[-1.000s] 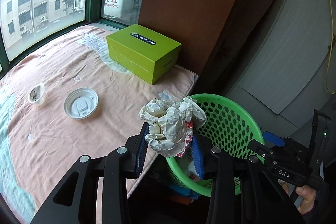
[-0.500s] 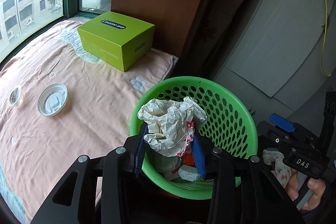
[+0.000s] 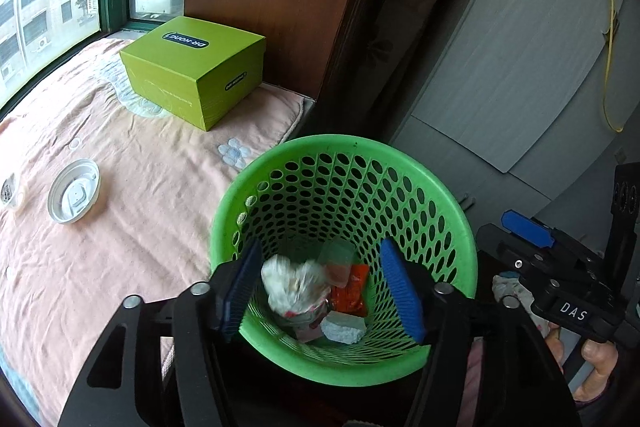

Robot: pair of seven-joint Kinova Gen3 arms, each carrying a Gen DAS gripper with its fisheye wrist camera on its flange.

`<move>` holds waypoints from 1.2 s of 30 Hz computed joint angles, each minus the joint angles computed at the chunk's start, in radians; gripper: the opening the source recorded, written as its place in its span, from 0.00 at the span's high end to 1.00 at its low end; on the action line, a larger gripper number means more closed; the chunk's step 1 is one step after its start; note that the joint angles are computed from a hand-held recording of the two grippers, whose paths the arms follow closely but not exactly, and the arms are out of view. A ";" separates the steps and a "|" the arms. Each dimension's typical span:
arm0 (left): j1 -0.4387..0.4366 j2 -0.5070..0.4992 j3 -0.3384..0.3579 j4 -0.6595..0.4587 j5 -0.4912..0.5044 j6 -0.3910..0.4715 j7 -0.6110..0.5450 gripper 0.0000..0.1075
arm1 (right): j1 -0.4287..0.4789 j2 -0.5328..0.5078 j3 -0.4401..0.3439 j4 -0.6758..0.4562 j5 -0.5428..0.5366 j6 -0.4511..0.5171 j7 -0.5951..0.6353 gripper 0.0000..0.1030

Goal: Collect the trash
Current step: 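Lower the crumpled paper into the green wastebasket and open the left tool, then move both tools back over the table to the lid and cup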

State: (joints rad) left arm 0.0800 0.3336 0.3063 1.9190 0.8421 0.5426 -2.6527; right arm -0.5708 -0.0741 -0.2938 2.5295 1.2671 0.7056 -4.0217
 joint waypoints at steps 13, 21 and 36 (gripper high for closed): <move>-0.050 -0.037 -0.015 0.032 0.046 -0.056 -0.044 0.30 | 0.001 0.027 0.011 -0.027 0.048 -0.033 0.011 0.21; -0.093 -0.046 -0.072 0.012 0.012 -0.072 -0.004 0.26 | 0.011 0.066 0.033 -0.082 0.097 -0.075 0.065 0.19; -0.188 0.047 -0.152 -0.139 -0.269 -0.121 0.295 0.19 | 0.047 0.239 0.096 -0.300 0.176 -0.242 0.271 0.17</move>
